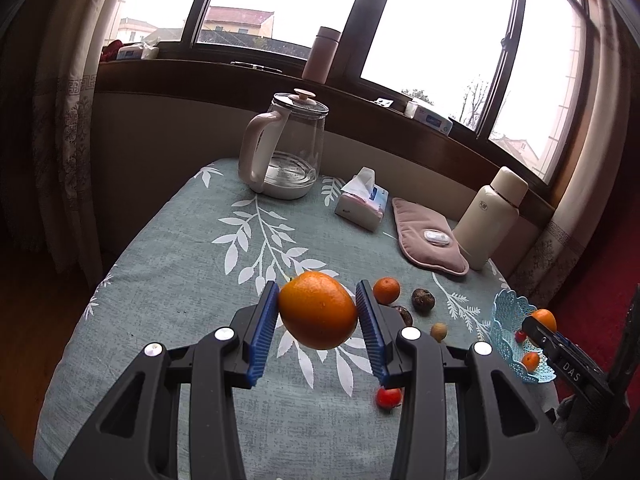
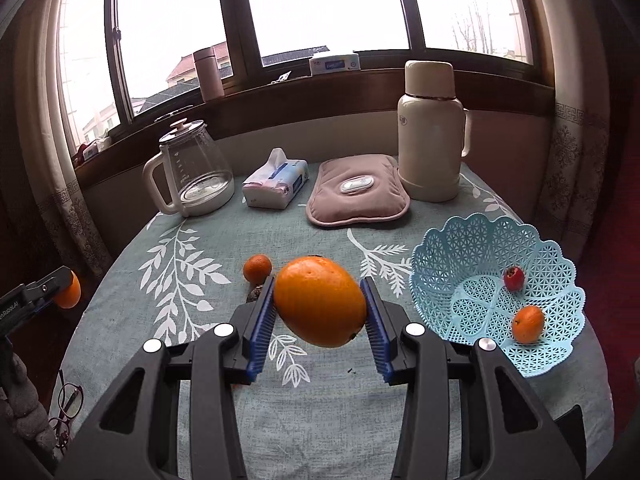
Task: Organize fruits
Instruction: 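Carry the large orange into the blue basket and open the right gripper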
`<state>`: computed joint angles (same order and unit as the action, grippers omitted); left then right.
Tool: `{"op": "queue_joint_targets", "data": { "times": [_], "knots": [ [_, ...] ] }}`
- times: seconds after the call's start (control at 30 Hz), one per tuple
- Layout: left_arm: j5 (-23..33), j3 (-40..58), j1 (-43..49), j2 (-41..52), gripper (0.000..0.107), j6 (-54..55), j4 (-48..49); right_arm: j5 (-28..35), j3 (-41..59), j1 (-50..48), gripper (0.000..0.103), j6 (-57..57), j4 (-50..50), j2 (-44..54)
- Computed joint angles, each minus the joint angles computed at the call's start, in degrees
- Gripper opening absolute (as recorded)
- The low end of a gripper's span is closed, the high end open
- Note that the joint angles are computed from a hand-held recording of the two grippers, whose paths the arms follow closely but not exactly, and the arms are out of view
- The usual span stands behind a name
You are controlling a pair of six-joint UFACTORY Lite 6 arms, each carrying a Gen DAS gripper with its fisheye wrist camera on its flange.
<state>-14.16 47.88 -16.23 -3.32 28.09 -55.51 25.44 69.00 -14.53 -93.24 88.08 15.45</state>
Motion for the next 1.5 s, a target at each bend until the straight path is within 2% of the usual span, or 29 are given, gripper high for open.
{"op": "queue_joint_targets", "data": {
  "times": [0.6,0.9,1.3,1.37,1.5],
  "knots": [
    [-1.14,1.13,-3.40,1.96,0.040,3.53,-3.12,-1.92,9.47,-11.43,0.043,3.13,-2.67,12.50],
    [-1.67,1.96,-5.01,3.27,0.040,5.26,-4.74,-3.53,14.70,-13.30,0.043,7.71,-7.07,19.12],
    [-2.04,2.59,-6.30,4.57,0.040,6.33,-5.83,-3.28,17.98,-14.61,0.044,12.04,-10.80,22.62],
    [-2.15,2.78,-6.56,4.79,0.040,6.71,-6.25,-2.96,17.55,-15.06,0.053,10.44,-8.83,22.10],
    [-2.41,3.08,-7.15,5.12,0.040,7.04,-6.53,-1.63,16.65,-16.08,0.057,8.49,-6.56,20.37]
  ]
}}
